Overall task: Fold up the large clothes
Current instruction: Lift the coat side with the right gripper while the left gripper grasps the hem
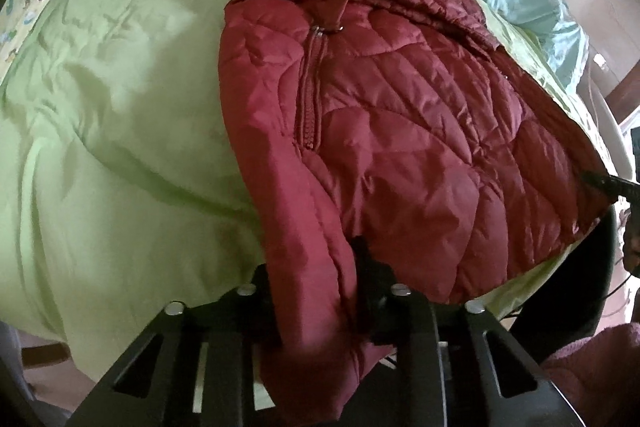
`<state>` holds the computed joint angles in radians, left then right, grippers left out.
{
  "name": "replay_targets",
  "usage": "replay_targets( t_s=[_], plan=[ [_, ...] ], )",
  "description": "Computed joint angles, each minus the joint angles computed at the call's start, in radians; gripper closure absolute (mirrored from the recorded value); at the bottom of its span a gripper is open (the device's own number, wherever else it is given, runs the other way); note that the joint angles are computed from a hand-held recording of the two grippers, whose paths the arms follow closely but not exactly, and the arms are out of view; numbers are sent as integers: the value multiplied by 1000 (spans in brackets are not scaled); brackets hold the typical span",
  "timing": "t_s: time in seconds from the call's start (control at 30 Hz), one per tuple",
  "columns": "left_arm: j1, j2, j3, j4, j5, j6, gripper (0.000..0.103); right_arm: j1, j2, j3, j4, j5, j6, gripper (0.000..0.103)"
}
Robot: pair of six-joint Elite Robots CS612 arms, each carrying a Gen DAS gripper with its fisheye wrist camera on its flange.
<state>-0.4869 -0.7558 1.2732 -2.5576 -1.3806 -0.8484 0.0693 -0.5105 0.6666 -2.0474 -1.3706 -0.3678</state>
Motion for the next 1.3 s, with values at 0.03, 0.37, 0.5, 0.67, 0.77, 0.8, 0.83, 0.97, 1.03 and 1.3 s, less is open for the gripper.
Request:
replay_targets(
  t_s=[0.03, 0.37, 0.5, 0.67, 0.77, 0.8, 0.83, 0.97, 1.03, 1.3],
  plan=[
    [-1, -2, 3, -10, 5, 1, 82, -3, -2, 4, -5, 21, 9, 69],
    [-10, -45, 64, -189, 73, -2, 86, -34, -26, 55, -129, 249, 94, 79],
    [-13, -56, 80, -259, 119, 6, 86, -41, -21, 50, -188, 328, 137, 79],
    [-10, -61, 91, -360, 175, 7, 87, -46, 10, 2, -254, 397, 213, 79],
    [-6, -57, 86, -390, 194, 10, 87, -45, 30, -36, -279, 405, 245, 79],
    [-3, -52, 77, -389, 197, 15, 87, -44, 37, -51, -287, 408, 255, 79],
    [-2, -50, 69, -386, 204, 21, 87, -43, 44, -66, -294, 410, 263, 79],
    [7, -34, 35, -385, 215, 40, 87, -41, 80, -140, -305, 421, 289, 79],
    [10, -27, 20, -384, 223, 43, 87, -40, 104, -186, -303, 423, 302, 79],
    [35, 9, -48, -374, 214, 25, 87, -32, 245, -469, -237, 427, 360, 79]
  ],
)
